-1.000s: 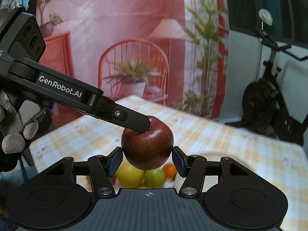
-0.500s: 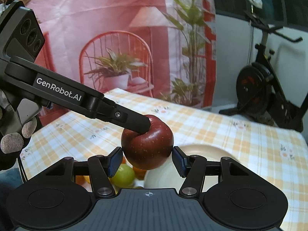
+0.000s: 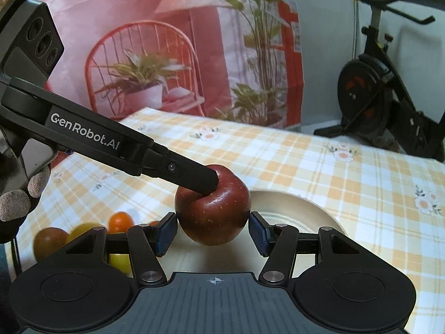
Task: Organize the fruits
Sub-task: 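Lift the red apple with the left gripper and carry it over the cream plate, then lower the apple onto the plate and open the left gripper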
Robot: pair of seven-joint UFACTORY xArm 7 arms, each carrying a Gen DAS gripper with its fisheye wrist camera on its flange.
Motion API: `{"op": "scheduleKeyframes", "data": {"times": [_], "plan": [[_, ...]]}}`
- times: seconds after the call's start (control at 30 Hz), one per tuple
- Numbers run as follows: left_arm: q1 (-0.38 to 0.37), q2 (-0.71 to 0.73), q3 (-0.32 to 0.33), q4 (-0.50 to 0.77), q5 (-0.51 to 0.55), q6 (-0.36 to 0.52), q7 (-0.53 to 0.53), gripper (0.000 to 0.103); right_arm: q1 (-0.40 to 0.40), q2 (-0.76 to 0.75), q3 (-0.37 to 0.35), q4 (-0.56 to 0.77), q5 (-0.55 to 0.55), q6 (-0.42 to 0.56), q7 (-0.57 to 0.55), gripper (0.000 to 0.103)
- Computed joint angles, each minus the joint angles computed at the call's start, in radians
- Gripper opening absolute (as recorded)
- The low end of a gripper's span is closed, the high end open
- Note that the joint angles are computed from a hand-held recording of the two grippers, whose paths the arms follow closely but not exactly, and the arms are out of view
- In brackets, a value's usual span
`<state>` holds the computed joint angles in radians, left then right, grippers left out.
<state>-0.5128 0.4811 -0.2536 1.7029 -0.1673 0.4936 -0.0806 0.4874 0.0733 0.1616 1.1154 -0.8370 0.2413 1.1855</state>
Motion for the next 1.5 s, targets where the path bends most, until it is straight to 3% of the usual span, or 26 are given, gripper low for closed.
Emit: {"op": "scheduleKeyframes", "data": {"times": [0.37, 0.77, 1.0, 1.2, 1.5], "plan": [[-0.03, 0.153, 0.024, 0.208, 0.033, 0.119, -0.012, 0.038, 0.007, 0.078, -0.047, 0.032, 0.086, 0.001, -0.113, 0.053], [-0.043, 0.188, 0.038, 0.261, 0.041, 0.129, -0.027, 0.039, 0.035, 0.096, -0.091, 0.044, 0.017, -0.014, -0.054, 0.052], [-0.067, 0.174, 0.065, 0.243, 0.075, 0.114, -0.082, 0.04, 0.042, 0.077, -0.072, 0.05, 0.015, 0.062, -0.039, 0.055], [-0.088, 0.123, 0.086, 0.18, 0.135, 0.077, -0.138, 0.039, 0.027, -0.005, -0.038, -0.015, -0.063, 0.103, 0.104, 0.055], [-0.071, -0.077, 0.092, -0.088, 0.201, -0.067, -0.203, 0.039, -0.004, -0.114, 0.086, -0.088, -0.183, 0.212, 0.37, 0.055]]}}
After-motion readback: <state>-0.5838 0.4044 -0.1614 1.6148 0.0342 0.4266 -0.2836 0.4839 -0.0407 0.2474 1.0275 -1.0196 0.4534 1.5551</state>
